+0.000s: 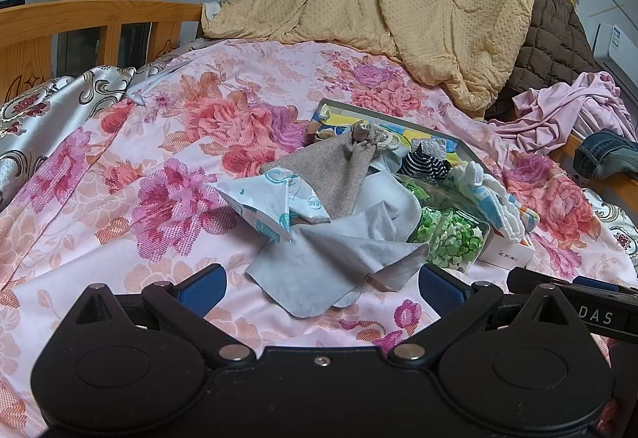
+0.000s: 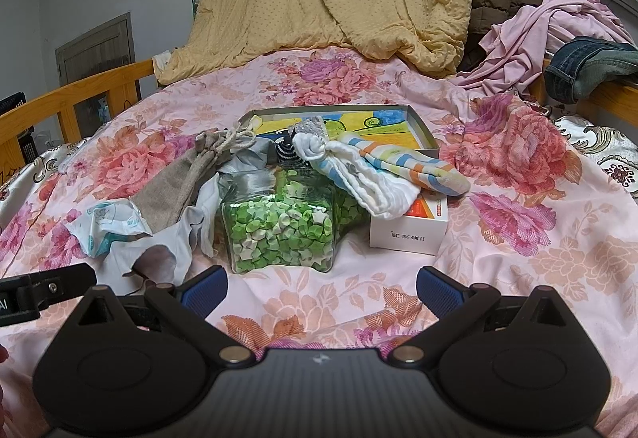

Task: Organize soft objects

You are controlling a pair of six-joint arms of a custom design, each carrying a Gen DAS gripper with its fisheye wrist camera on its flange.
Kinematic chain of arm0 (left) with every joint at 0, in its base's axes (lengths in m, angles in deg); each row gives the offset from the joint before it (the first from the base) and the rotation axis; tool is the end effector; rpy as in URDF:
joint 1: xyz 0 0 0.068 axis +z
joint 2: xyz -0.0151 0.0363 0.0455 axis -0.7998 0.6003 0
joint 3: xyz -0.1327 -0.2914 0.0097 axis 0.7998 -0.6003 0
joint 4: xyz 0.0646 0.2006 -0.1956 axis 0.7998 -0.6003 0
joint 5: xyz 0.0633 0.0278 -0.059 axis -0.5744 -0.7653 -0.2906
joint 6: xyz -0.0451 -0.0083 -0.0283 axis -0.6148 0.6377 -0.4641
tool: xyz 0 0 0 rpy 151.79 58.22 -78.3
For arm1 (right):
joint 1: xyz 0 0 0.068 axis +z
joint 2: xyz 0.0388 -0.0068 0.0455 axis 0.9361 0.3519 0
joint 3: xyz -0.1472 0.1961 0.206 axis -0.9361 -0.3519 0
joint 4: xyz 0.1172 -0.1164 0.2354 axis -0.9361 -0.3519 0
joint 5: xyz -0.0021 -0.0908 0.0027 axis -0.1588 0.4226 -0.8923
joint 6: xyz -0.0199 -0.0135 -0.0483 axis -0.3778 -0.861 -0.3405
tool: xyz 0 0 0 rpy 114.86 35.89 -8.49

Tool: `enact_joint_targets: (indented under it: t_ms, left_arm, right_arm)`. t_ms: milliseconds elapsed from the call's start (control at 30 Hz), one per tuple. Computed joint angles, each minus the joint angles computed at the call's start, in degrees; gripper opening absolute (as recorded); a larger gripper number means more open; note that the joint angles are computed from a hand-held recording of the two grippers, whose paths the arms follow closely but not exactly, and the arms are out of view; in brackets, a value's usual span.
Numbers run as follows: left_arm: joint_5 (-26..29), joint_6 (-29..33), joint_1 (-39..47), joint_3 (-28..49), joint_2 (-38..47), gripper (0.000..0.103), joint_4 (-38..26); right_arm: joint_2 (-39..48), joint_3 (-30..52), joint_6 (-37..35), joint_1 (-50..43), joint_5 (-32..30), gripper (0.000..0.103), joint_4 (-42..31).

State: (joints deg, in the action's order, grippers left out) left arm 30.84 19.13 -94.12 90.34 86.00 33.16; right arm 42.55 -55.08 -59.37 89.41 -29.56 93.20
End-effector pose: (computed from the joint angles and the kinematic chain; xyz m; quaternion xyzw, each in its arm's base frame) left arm 0.2429 -0.1877 0.1852 -0.0766 0.8636 -0.0912 0.4898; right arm 0.2771 0.0933 0.1877 -0.0235 0.8682 0.0440 0.4937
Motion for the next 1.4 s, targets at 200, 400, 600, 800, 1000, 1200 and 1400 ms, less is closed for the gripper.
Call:
enact_joint_targets:
  t_ms: [200, 400, 600, 800, 1000, 1200, 1400]
  left_arm:
    - [0.0, -0.1, 0.0, 0.0, 0.0, 0.102, 0.0]
    - [0.1, 0.0, 0.1, 0.0, 0.0, 0.102, 0.0]
    - [0.3, -0.4, 0.1, -0.3, 0.2, 0.102, 0.3]
    - [-1.7, -1.1, -0.9, -0.5, 0.7, 0.102, 0.5]
    - [-5.2, 2.8, -0.7, -0.5, -0.2, 0.102, 0.2]
    - [2.7, 9.3, 6.1, -1.2, -3.5, 0.102, 0.4]
    - [10.7, 17.3, 12.9, 2.1, -2.6, 0.102, -1.0]
  right_arm:
    - [0.0, 0.0, 0.0, 0.0, 0.0, 0.103, 0.0]
    - [0.1, 0.0, 0.0, 0.0, 0.0, 0.103, 0.0]
    - [-0.1, 0.0, 0.0, 0.0, 0.0, 0.103, -0.2]
    - [0.0, 0.2, 0.1, 0.1, -0.1, 0.103, -0.3]
    - [0.5, -0.2, -1.3, -0.5, -3.5, 0.103, 2.0]
    - [2.2, 1.3, -4.3, 0.4, -9.7, 0.103, 2.7]
    - [6.0, 2.5, -13.3, 4.6, -11.3, 0.103, 8.2]
